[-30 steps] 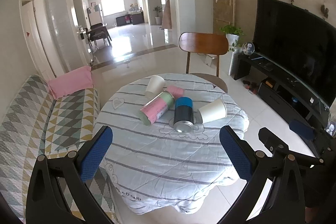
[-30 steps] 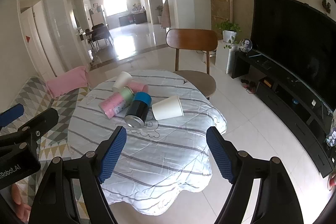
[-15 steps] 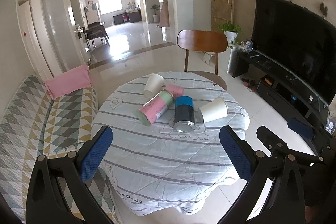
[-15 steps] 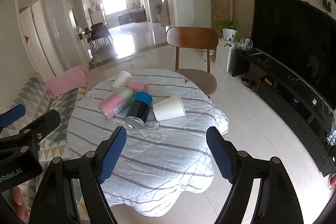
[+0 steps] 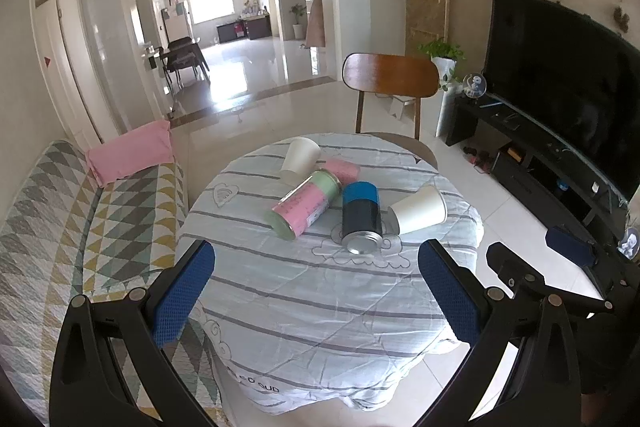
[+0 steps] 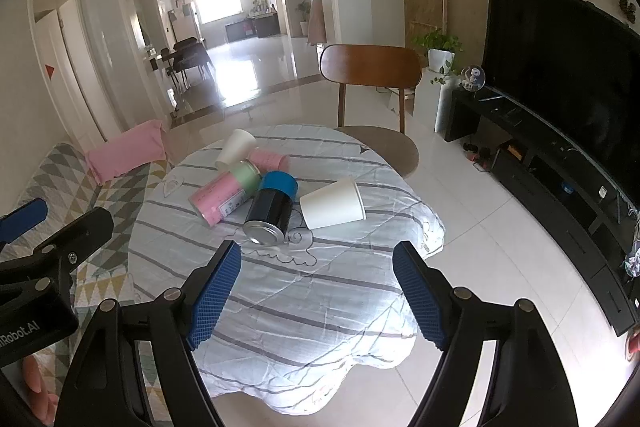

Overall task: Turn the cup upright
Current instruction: 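Move the right tool to the tipped white paper cup while the left tool approaches the pink-green jar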

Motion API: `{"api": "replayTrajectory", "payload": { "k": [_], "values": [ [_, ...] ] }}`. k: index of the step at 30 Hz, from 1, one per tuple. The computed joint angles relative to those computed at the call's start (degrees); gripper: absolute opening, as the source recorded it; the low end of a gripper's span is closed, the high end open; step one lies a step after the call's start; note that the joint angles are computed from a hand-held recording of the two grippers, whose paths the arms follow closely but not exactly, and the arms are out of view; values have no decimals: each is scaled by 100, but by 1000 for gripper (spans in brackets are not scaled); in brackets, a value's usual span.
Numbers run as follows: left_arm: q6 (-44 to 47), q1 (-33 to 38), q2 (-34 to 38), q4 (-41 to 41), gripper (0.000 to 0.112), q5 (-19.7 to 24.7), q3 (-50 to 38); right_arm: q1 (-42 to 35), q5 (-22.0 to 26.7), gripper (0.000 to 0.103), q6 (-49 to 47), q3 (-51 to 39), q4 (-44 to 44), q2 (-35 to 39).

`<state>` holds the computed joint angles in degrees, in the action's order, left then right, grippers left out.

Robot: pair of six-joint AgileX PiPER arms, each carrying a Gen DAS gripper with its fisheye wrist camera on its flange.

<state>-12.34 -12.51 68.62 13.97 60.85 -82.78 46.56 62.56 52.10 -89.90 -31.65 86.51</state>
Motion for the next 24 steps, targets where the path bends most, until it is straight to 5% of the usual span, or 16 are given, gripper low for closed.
{"api": "replayTrajectory", "payload": {
  "k": [16,24],
  "values": [
    [1095,881,509,-678,103,-297,-160,-342,-91,80,34,-502,600,482],
    [1046,740,1542,-334,103,-312,-853,-1258,-711,80,-460,-645,2102,880]
  ]
}}
